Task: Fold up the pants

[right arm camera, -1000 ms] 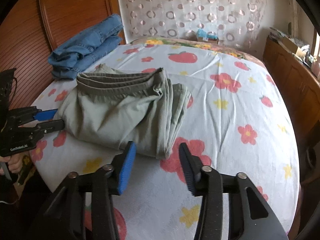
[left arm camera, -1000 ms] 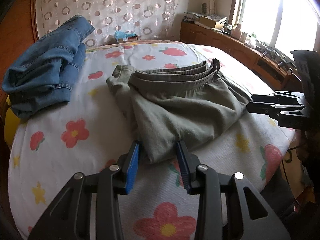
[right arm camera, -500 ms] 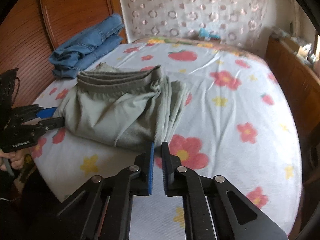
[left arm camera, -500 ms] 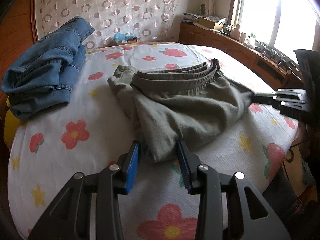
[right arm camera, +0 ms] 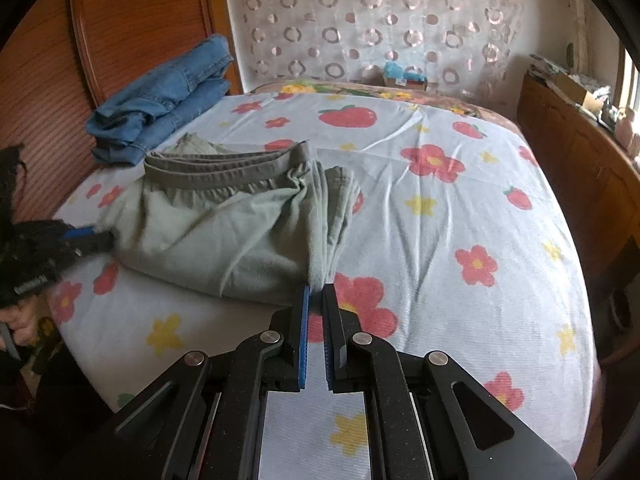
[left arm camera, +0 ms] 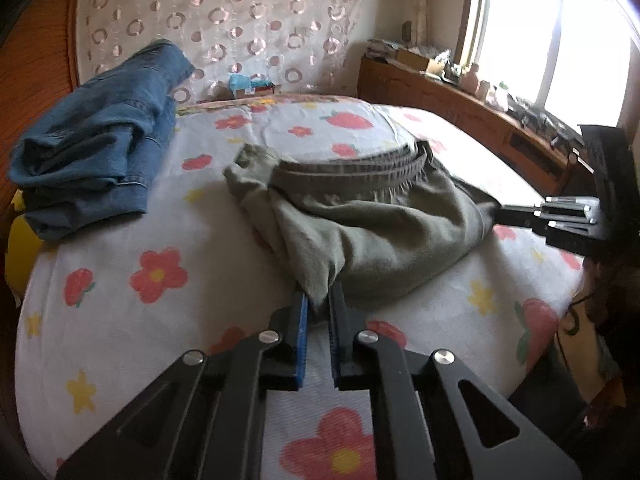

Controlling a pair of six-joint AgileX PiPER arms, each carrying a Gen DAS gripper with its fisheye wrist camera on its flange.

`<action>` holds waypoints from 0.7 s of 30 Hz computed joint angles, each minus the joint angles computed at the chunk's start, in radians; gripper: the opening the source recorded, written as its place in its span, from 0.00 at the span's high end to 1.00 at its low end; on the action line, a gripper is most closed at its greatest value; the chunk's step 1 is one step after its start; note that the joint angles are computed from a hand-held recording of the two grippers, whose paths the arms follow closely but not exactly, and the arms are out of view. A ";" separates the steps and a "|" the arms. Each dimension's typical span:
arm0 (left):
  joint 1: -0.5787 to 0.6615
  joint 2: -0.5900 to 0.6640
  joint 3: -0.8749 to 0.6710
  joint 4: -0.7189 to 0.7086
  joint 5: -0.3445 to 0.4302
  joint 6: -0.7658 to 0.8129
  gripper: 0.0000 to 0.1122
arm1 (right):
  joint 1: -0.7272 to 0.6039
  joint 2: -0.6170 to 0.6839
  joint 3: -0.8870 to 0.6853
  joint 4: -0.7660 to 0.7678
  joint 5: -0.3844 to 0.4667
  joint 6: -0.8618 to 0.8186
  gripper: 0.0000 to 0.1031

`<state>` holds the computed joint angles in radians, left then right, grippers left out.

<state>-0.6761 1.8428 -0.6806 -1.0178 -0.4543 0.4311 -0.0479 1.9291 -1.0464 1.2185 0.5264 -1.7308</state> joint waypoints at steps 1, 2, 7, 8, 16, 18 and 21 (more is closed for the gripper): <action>-0.003 -0.008 0.007 -0.015 -0.008 0.012 0.94 | 0.000 -0.001 0.005 0.017 -0.003 -0.014 0.97; -0.002 -0.016 0.015 -0.012 -0.011 0.007 0.94 | -0.004 0.000 0.001 0.007 0.004 -0.005 0.97; -0.002 -0.033 0.034 0.015 -0.011 -0.026 0.94 | -0.010 0.001 -0.001 0.012 0.021 -0.013 0.97; -0.003 -0.033 0.035 0.019 -0.013 -0.031 0.94 | -0.012 0.000 -0.001 0.010 0.026 -0.011 0.97; -0.075 -0.122 0.084 -0.068 -0.047 0.023 0.94 | -0.060 -0.088 0.053 0.014 0.107 -0.049 0.97; -0.110 -0.136 0.084 -0.123 -0.050 0.072 0.94 | -0.072 -0.115 0.078 0.013 0.118 -0.066 0.97; -0.152 -0.150 0.090 -0.177 -0.059 0.115 0.94 | -0.092 -0.143 0.112 0.005 0.130 -0.081 0.97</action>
<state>-0.8278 1.6926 -0.5904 -1.1945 -0.5134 0.5458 -0.1398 1.7866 -0.9341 1.2236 0.6564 -1.8116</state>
